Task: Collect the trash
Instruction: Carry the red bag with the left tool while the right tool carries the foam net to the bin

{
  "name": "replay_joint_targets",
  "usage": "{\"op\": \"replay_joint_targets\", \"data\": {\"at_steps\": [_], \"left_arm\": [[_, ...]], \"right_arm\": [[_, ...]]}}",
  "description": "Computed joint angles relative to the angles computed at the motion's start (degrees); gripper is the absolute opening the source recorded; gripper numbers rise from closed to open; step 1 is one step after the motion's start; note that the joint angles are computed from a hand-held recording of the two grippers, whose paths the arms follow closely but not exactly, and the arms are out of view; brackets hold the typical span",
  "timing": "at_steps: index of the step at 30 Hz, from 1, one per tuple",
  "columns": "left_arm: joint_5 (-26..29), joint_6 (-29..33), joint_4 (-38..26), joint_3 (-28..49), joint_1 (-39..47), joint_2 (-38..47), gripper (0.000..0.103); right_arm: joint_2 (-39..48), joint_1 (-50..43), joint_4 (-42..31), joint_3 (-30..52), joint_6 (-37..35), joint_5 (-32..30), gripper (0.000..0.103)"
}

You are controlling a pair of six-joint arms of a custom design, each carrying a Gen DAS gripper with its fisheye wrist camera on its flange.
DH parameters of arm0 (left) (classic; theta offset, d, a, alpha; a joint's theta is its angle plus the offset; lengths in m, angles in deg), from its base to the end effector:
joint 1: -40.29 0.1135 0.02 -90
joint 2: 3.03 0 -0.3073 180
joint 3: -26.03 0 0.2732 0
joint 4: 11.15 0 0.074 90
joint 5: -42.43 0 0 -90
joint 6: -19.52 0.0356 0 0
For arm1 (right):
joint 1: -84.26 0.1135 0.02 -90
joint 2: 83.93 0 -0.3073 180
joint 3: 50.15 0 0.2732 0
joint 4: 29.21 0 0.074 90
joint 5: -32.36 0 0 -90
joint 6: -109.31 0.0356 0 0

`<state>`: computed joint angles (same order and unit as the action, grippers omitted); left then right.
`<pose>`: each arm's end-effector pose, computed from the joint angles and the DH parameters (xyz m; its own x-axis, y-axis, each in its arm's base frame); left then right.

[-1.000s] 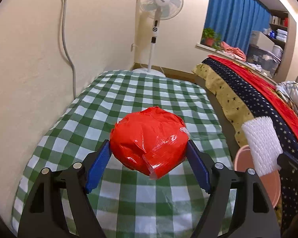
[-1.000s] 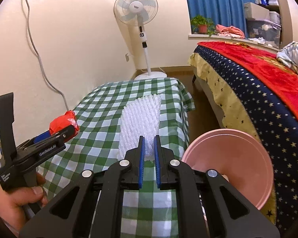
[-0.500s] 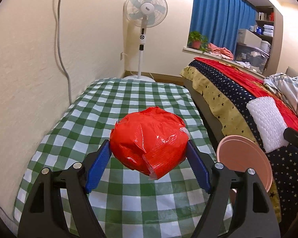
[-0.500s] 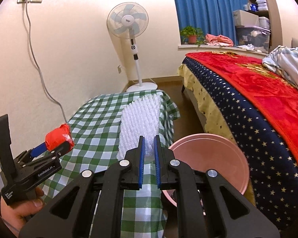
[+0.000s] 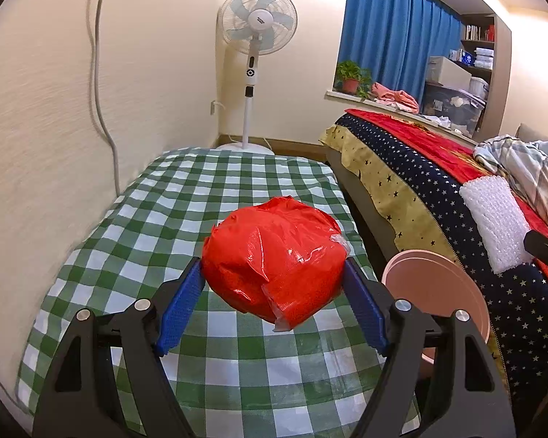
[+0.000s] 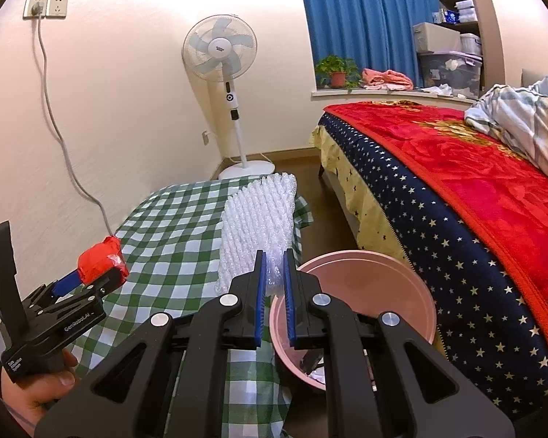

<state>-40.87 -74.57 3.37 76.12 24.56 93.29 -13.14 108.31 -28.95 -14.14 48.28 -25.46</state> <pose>0.3221 -0.0950 0.1642 -0.5307 0.0759 -0.8442 0.3278 0.9369 -0.1218 0.2169 0.0760 0.1888 -0.4257 0.2589 -0.8670 0.2995 0.9445 0.1350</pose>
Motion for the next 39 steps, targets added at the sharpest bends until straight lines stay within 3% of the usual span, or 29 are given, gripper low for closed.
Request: {"op": "replay_joint_targets", "data": {"at_steps": [39], "left_arm": [[-1.69, 0.28, 4.61, 6.55, -8.57, 11.7, 0.074]], "right_arm": [[6.64, -12.27, 8.66, -2.42, -0.4, -2.5, 0.01]]}}
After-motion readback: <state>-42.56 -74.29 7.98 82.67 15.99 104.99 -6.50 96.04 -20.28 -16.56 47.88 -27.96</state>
